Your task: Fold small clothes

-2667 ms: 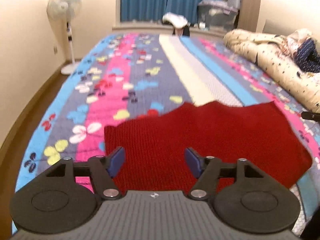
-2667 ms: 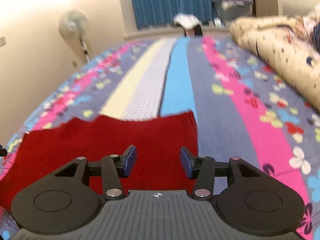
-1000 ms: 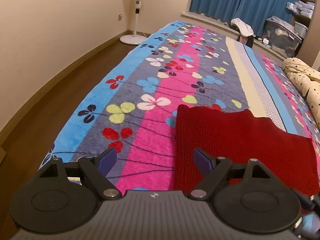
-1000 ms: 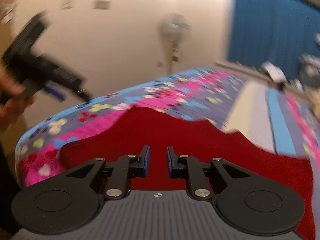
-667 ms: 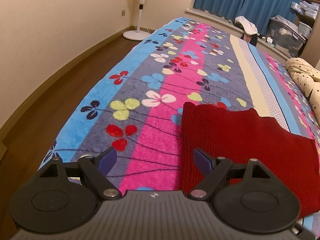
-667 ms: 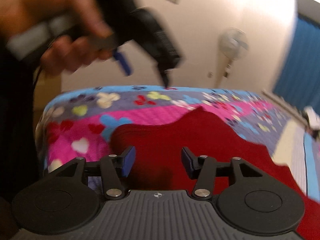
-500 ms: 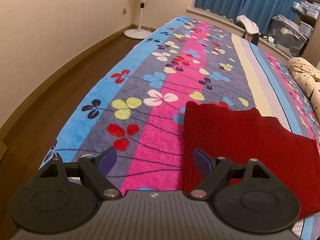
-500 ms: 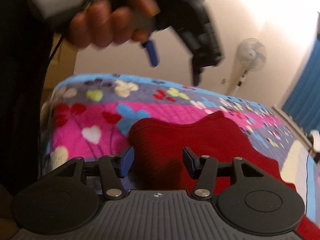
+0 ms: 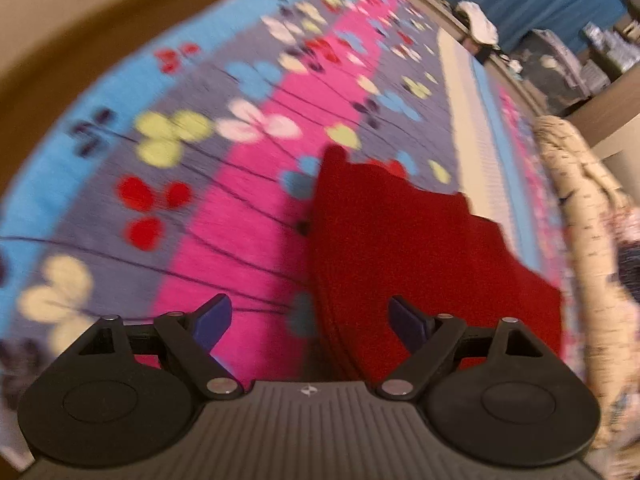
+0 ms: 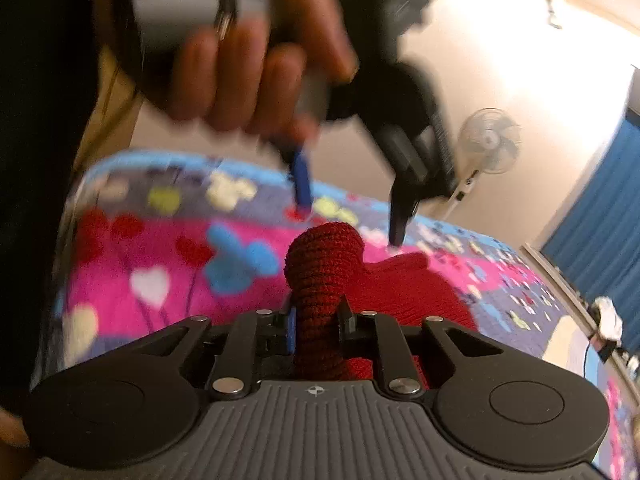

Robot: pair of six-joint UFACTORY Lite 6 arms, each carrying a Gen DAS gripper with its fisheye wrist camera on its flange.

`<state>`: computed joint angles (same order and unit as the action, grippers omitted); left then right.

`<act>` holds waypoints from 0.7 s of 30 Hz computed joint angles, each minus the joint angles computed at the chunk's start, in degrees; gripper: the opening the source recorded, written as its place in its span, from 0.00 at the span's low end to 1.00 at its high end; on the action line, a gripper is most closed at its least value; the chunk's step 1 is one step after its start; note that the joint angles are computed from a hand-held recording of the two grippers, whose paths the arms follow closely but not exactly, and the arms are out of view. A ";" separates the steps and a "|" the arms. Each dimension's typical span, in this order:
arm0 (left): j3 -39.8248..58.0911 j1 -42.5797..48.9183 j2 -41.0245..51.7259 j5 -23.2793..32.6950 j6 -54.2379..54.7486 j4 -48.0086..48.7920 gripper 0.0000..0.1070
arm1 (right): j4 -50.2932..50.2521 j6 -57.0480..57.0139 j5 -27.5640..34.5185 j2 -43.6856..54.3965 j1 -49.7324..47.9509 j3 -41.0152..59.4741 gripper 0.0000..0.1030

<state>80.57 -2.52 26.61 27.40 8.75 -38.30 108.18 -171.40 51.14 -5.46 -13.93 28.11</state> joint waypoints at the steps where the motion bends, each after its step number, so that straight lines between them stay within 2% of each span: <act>1: 2.74 0.56 2.65 2.20 4.52 -5.18 0.84 | -1.17 2.06 0.77 -0.40 -1.09 0.57 0.16; 5: 15.29 1.21 14.33 9.40 10.95 -12.95 0.84 | -5.65 9.56 4.45 -2.67 -5.97 1.65 0.16; 10: 29.97 0.67 26.82 13.96 6.49 -11.47 0.81 | -10.90 14.84 9.03 -3.70 -12.44 2.62 0.16; 11: 31.96 0.50 28.38 14.37 6.46 -11.71 0.76 | -11.98 15.59 9.92 -3.71 -13.66 2.85 0.15; 13: 35.17 0.12 31.04 15.48 8.02 -13.74 0.53 | -13.25 17.09 10.46 -3.98 -14.70 2.84 0.15; 14: 36.82 -0.25 32.07 15.58 7.45 -13.22 0.38 | -13.34 17.47 9.95 -4.12 -14.41 2.84 0.15; 15: 36.22 -0.93 31.37 14.00 6.80 -11.86 0.29 | -13.26 17.90 9.05 -4.83 -13.81 2.44 0.15; 17: 33.59 -1.27 28.99 12.17 9.61 -13.80 0.25 | -12.73 19.00 7.22 -7.10 -12.64 0.82 0.15; 21: 20.06 1.94 18.57 10.39 22.93 -26.23 0.22 | -11.02 21.40 3.44 -13.35 -6.99 -2.61 0.15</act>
<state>100.64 -0.58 45.18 37.79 31.67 -64.53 97.16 -150.00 54.59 -18.81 -20.92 25.51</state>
